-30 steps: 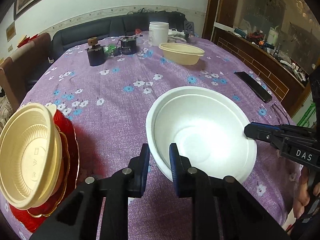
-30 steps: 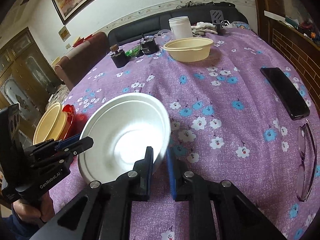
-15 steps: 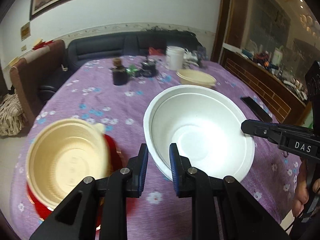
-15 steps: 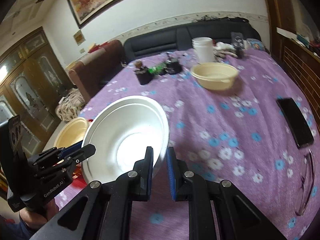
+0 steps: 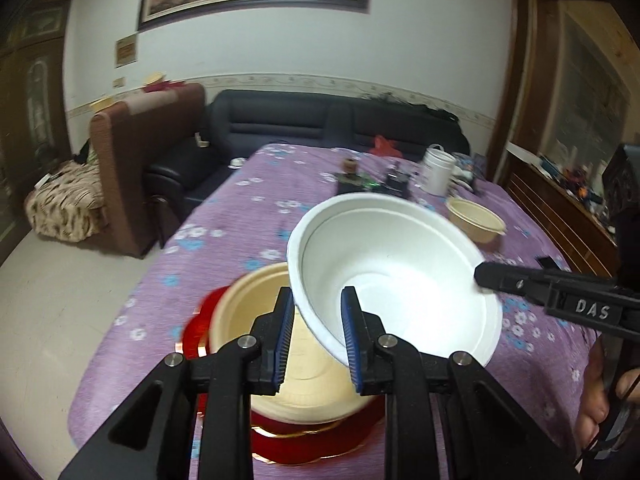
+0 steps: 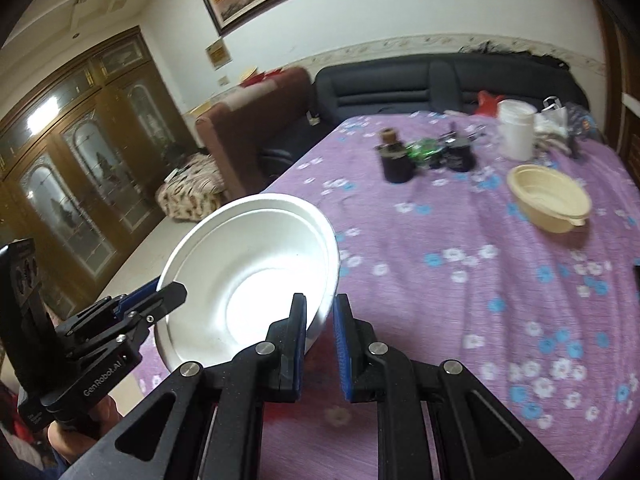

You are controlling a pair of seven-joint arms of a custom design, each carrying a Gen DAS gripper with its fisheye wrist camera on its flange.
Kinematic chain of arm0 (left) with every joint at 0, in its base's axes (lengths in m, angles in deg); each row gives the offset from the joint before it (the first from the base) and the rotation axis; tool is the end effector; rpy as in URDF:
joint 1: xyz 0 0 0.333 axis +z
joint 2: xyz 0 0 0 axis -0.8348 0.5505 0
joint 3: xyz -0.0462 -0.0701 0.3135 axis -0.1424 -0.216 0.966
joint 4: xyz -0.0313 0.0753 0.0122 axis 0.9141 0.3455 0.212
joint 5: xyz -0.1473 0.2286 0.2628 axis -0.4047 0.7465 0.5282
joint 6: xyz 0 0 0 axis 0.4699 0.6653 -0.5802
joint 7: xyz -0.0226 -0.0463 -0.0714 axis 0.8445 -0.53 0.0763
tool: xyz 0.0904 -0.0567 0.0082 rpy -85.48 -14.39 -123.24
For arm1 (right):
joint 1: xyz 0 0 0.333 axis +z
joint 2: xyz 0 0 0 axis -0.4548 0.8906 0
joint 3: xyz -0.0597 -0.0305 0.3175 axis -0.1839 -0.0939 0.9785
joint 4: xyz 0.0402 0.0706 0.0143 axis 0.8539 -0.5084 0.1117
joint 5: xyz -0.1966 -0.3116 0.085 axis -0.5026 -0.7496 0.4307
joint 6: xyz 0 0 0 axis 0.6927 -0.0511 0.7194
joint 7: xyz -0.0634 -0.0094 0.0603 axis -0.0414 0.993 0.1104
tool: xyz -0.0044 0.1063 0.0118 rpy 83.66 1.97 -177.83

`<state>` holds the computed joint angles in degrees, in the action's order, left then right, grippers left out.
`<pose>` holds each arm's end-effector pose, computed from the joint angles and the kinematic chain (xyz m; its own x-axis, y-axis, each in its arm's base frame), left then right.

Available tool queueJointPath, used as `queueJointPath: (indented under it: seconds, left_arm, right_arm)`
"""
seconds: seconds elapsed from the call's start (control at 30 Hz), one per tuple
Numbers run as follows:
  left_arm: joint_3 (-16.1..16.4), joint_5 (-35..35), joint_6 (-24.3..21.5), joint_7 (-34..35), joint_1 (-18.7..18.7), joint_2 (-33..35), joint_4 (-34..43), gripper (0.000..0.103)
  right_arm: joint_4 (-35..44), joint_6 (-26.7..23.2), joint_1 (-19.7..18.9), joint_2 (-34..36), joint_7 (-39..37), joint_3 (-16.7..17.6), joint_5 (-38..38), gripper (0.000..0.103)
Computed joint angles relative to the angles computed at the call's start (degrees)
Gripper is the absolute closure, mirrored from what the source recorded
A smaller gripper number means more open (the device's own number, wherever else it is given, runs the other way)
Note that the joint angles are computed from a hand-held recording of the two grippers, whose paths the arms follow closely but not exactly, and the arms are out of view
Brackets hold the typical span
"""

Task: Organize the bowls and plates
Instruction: 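Lower the white bowl into the beige bowl on the stack with both tools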

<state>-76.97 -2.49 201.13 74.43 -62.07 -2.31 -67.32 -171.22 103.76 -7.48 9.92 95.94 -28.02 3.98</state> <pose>0.4102 -0.2610 0.5246 0.1467 -0.9831 0.1099 -0.5701 -0.1748 -0.8028 0.5282 0.2176 0.5368 0.5477 -0.7682 -0.3316 -0.7026 -0.2072 -0.6807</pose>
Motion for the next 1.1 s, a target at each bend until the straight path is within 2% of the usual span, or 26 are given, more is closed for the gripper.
queueJointPath:
  seconds: [0.17, 0.43, 0.77, 0.9, 1.0, 1.1]
  left_arm:
    - [0.83, -1.85, -0.15, -0.25, 0.79, -2.68, -3.40, 0.081]
    - [0.78, -4.94, 2.28, 0.28, 2.64, -3.02, -6.32, 0.081]
    - [0.09, -6.89, 3.11, 0.92, 3.94, -3.24, -7.34, 0.081]
    - [-0.09, -7.41, 3.03, 1.06, 4.37, -3.32, -7.52, 0.081]
    - [-0.16, -7.76, 2.48, 1.08, 4.56, -3.59, -7.52, 0.074]
    - [-0.32, -7.73, 2.17, 0.67, 4.88, -4.10, -7.44, 0.074]
  right_arm:
    - [3.31, -3.18, 0.36, 4.14, 3.04, 1.24, -2.07, 0.088]
    - [4.30, -2.96, 0.38, 6.91, 6.17, 2.87, -6.43, 0.087]
    - [5.10, -3.23, 0.17, 7.91, 7.85, 3.63, -8.92, 0.086]
    - [4.28, -1.67, 0.52, 7.41, 8.05, 3.85, -10.16, 0.086]
    - [3.95, -1.45, 0.57, 6.94, 7.87, 3.83, -10.50, 0.084]
    - [3.80, -1.83, 0.24, 6.60, 7.20, 3.61, -9.43, 0.084]
